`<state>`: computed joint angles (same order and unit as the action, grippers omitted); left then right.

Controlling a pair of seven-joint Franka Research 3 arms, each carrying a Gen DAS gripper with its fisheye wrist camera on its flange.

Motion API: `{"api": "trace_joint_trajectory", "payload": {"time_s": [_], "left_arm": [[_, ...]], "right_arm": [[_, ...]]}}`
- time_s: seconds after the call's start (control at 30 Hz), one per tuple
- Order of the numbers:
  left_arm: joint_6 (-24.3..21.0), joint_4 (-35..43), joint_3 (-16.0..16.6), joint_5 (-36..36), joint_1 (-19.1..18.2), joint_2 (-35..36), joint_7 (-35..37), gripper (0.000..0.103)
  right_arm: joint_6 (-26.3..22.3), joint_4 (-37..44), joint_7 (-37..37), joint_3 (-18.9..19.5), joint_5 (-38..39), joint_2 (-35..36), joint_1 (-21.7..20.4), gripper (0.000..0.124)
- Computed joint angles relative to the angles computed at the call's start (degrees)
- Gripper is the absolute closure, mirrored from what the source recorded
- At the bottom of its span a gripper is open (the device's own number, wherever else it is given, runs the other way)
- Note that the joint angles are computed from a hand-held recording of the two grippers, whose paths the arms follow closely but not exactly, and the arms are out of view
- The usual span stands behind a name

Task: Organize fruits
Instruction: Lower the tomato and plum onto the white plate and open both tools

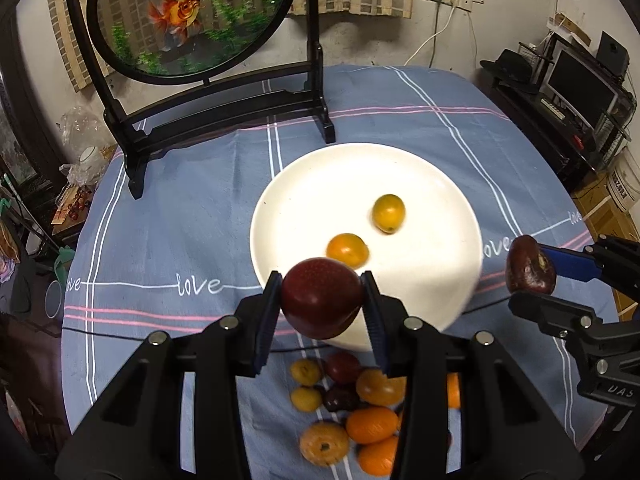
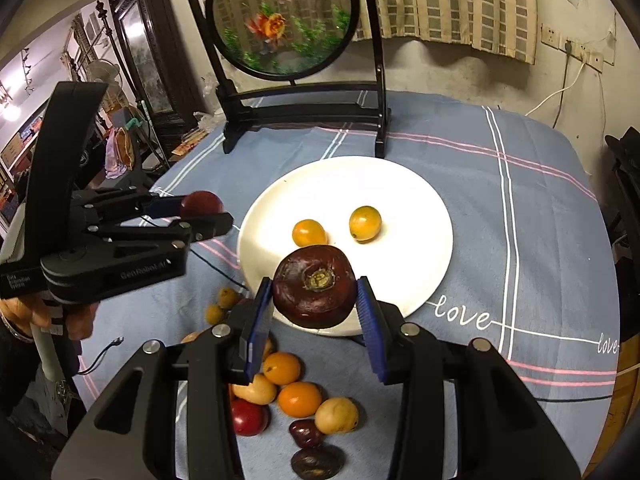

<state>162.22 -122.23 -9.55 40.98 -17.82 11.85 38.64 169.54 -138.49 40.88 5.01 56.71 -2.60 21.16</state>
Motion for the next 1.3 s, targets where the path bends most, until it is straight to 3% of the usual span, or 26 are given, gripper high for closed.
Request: {"api": "trace_joint_trajectory", "payload": {"time_s": [0.7,0.73,0.77,0.8,0.83,0.9,1.03,1.3], "left_arm": [[-6.2,17.5,2.3,-6.0,-2.3,15.7,9.0,0.062],[-6.7,18.2,2.4,-6.0,-2.6,16.3,9.1,0.062],[-7.0,18.7,2.5,-6.1,-2.6,16.7,9.4,0.062],[-7.6,19.3,2.4,-6.5,-2.6,17.2,9.9,0.053],[-7.9,19.5,2.6,-6.4,-2.9,17.3,9.8,0.030],[-6.3,18.5,4.7,-3.3,-4.6,16.6,6.4,0.026],[-5.7,17.6,4.6,-2.3,-4.4,15.8,5.7,0.026],[-4.6,12.2,4.6,0.4,-4.0,10.4,1.1,0.023]], "right_arm": [[-4.1,15.3,18.1,1.1,-24.2,18.1,-5.3,0.081],[-5.0,16.2,19.7,0.6,-26.0,18.9,-5.0,0.080],[-5.3,16.7,22.7,-0.8,-29.2,19.5,-3.9,0.069],[-4.9,16.8,25.1,-1.8,-31.7,19.7,-3.0,0.058],[-3.7,16.5,27.0,-2.3,-33.6,19.8,-2.5,0.049],[-3.6,16.5,25.4,0.0,-32.8,19.7,-4.7,0.048],[-1.4,14.2,25.4,0.5,-34.0,17.8,-5.3,0.048],[1.1,6.0,19.9,3.2,-26.3,9.6,-7.5,0.048]]}}
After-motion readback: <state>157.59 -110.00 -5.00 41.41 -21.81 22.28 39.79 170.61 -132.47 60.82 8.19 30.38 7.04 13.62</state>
